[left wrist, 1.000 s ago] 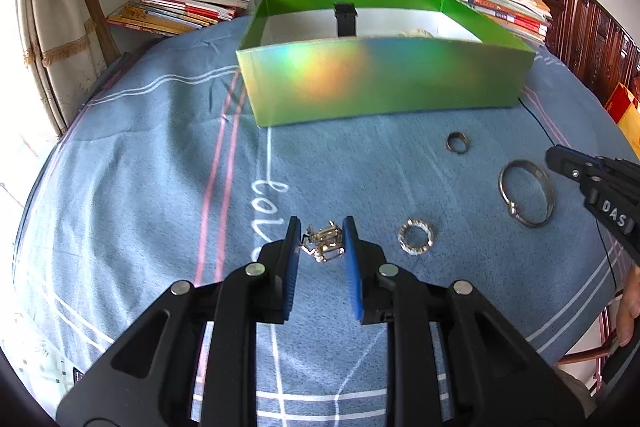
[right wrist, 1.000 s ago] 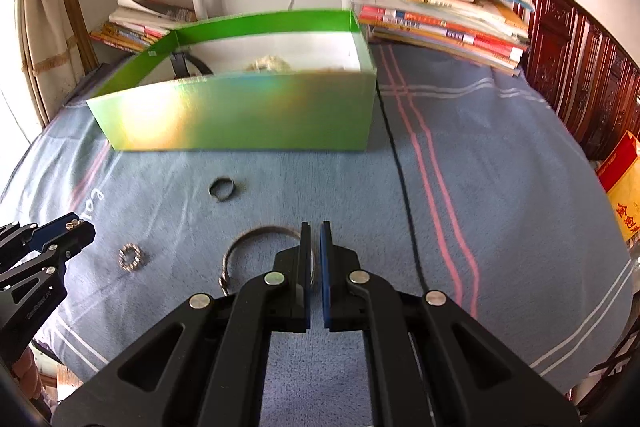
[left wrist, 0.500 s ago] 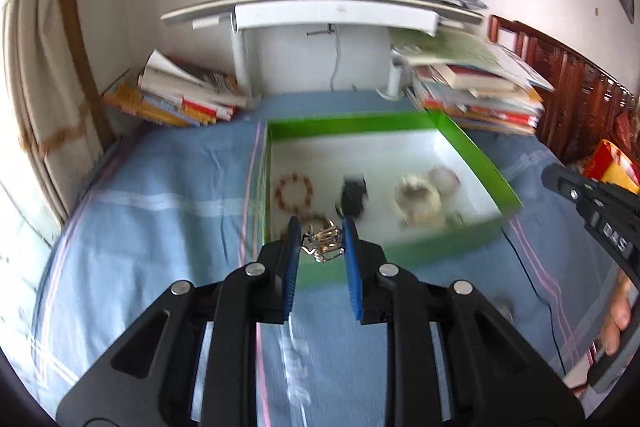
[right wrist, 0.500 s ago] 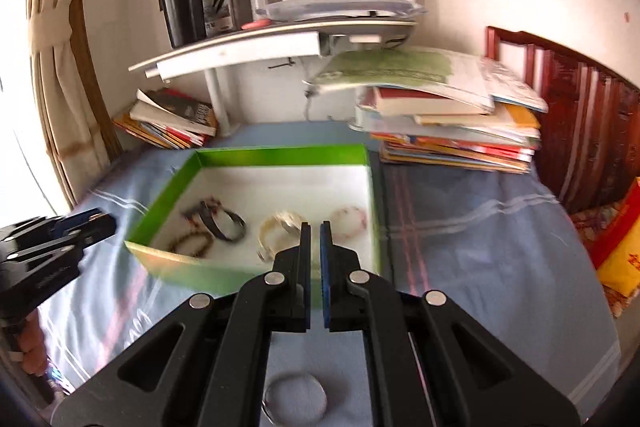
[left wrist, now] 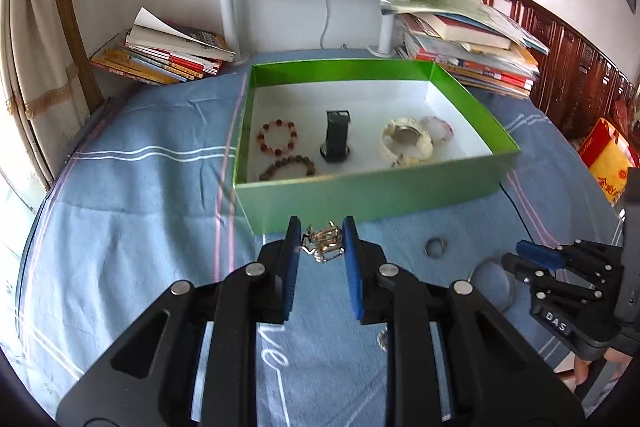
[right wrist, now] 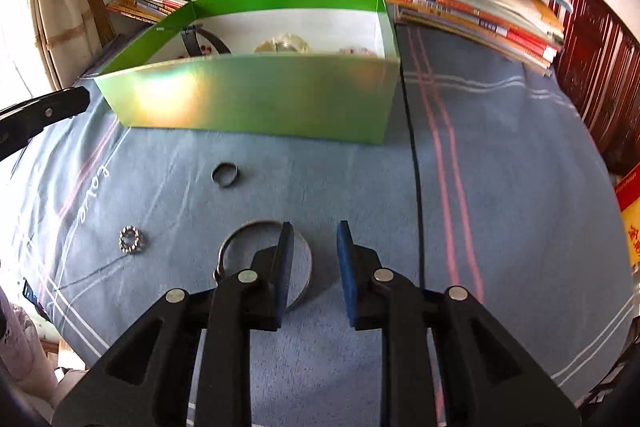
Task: Organize jewelry
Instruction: 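Carry the brooch and bangle over the green box and open both tools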
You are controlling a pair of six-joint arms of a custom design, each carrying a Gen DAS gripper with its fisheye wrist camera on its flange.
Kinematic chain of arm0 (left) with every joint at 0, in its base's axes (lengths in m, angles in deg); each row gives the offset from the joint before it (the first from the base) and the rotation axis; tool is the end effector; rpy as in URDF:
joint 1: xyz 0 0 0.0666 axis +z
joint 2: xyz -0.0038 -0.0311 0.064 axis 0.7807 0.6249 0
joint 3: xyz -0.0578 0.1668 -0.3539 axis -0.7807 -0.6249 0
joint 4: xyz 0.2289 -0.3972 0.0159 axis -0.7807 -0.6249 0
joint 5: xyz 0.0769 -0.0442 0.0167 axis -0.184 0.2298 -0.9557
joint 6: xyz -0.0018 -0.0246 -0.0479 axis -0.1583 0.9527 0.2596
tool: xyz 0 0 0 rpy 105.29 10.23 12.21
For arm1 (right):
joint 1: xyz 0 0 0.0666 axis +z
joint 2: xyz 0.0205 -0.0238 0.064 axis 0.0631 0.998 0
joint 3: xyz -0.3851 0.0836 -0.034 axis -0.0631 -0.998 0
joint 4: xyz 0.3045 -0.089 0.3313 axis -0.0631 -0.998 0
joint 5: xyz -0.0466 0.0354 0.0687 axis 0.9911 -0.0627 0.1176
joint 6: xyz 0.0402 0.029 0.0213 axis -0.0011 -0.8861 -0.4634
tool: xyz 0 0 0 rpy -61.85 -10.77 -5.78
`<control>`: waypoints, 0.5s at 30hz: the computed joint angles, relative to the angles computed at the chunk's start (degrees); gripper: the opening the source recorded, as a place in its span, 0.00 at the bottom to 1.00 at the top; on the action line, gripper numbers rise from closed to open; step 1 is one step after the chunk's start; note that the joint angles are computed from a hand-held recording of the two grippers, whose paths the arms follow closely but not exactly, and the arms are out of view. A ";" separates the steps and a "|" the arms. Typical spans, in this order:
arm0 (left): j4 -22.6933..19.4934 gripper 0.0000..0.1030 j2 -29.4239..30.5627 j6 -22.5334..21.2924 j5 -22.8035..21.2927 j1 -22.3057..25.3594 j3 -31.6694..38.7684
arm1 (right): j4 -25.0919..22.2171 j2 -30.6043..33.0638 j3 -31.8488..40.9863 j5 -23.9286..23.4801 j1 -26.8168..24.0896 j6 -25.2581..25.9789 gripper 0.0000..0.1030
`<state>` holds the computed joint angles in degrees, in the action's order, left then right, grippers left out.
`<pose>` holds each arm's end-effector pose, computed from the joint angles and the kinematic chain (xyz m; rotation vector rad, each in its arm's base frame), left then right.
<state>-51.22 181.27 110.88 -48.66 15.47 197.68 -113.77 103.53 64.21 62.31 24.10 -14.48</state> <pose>0.5682 -0.3957 0.5394 0.1152 2.3974 -0.0301 0.5529 0.2058 0.4862 -0.2352 2.5560 0.2008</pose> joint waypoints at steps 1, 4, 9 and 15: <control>0.01 0.21 -0.21 -0.04 0.04 -0.22 -0.35 | -0.06 0.12 0.02 0.10 0.15 0.10 0.22; 0.04 0.21 -0.73 -0.21 0.31 -0.63 -1.44 | -0.05 -0.05 -0.51 0.65 0.80 0.77 0.10; 0.01 0.21 -1.12 -0.07 0.35 -0.57 -2.34 | 1.28 -0.31 0.61 0.68 0.76 0.71 0.04; 0.56 0.21 -1.64 -0.66 0.25 -0.26 -2.25 | 4.47 -0.49 4.63 1.05 0.11 1.70 0.04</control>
